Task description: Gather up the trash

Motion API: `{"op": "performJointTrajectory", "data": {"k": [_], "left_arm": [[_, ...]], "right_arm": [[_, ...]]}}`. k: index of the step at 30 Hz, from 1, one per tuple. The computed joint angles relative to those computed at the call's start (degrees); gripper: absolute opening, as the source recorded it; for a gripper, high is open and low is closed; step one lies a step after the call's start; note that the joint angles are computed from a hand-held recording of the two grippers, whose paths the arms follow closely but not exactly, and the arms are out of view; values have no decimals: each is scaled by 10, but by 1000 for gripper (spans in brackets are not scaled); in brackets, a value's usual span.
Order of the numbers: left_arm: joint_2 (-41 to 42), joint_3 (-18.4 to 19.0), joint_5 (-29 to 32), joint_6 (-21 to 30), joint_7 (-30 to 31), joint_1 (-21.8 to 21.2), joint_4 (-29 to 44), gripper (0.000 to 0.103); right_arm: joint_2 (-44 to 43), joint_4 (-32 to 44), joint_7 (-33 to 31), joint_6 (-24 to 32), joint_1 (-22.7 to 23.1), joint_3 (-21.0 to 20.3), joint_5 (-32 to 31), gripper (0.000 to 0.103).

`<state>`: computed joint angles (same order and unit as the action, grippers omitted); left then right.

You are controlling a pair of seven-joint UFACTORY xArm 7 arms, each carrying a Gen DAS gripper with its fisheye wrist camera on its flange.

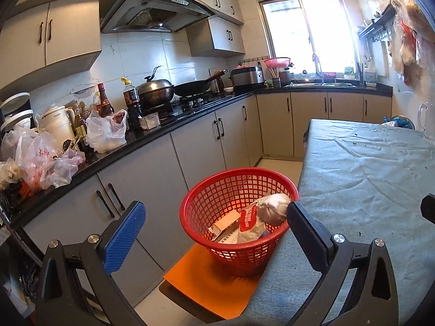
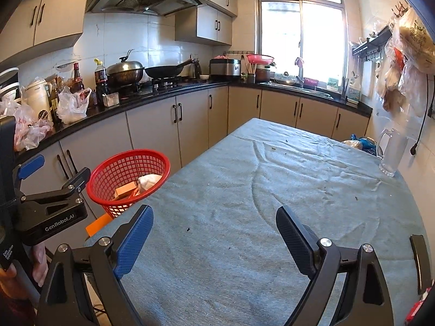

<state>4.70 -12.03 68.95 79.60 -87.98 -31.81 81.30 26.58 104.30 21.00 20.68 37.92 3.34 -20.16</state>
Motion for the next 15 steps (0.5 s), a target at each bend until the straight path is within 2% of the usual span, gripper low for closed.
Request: {"op": "performJointTrajectory", "data": {"k": [15], "left_arm": [[-18,-4,-7,-9,-15,12,-25,103]], "right_arm": [[15,23,-2,24,11,-3,-7,94]]}}
